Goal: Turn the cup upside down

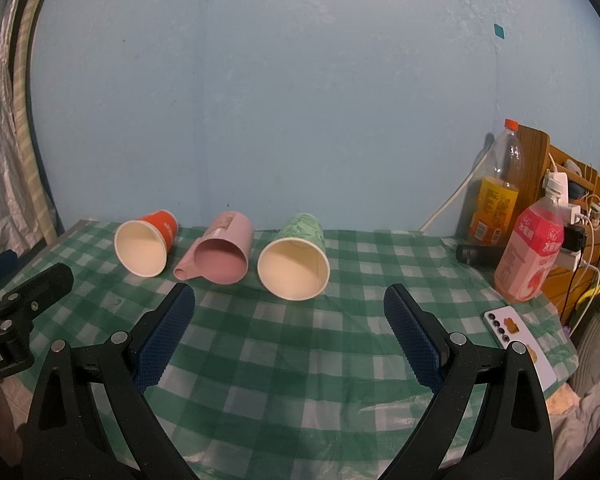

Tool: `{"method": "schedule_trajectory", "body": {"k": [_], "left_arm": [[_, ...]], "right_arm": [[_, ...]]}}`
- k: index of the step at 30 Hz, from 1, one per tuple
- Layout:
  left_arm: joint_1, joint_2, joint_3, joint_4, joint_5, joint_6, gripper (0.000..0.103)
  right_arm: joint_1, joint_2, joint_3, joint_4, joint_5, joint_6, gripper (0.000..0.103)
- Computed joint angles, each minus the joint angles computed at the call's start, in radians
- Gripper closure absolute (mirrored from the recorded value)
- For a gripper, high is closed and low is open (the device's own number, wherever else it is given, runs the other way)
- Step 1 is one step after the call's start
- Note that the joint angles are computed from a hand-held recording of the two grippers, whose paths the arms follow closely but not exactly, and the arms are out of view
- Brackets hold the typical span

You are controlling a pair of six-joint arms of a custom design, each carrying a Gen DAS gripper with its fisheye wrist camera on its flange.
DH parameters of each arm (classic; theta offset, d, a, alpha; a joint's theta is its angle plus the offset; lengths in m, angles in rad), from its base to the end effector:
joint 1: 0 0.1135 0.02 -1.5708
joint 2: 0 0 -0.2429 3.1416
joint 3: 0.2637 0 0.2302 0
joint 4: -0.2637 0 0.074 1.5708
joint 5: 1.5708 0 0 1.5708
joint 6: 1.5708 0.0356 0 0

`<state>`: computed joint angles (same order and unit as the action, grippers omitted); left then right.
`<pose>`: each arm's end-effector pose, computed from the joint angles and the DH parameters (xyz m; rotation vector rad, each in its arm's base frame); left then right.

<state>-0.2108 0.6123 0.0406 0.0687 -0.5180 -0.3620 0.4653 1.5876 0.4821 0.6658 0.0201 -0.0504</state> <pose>0.1333 -0.0105 0.1327 -0.4595 1.9538 0.1728 0.2475 0.1235 0.1380 -0.5023 1.9554 0.2441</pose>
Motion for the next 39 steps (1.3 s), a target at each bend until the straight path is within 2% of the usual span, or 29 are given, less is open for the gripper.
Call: {"method": "schedule_trajectory", "body": {"k": [23, 28, 32, 34, 38, 39], "left_arm": [[-0.004, -0.001, 0.001, -0.012, 0.004, -0.010, 0.001], [-0.076, 0.009, 0.002, -0.046, -0.055, -0.063, 0.001], [-0.109, 0.056, 0.033, -0.067, -0.068, -0.113, 0.001], [-0.085, 0.106, 0.072, -0.064, -0.039, -0.102, 0.001], [-0.159, 0.220, 0.157, -0.117, -0.097, -0.142, 0.001], [-0.134, 0.253, 0.189, -0.120, -0.070, -0.125, 0.001]], "right_arm": [[-0.004, 0.005, 0.004, -0.004, -0.007, 0.005, 0.009], [-0.015, 0.019, 0.011, -0.005, -0.021, 0.002, 0.009], [-0.028, 0.036, 0.031, -0.018, -0.044, -0.001, 0.009], [-0.044, 0.047, 0.051, -0.037, -0.074, -0.001, 0.009], [-0.088, 0.076, 0.111, -0.090, -0.134, 0.035, 0.009], [-0.094, 0.081, 0.125, -0.105, -0.144, 0.036, 0.009]]}}
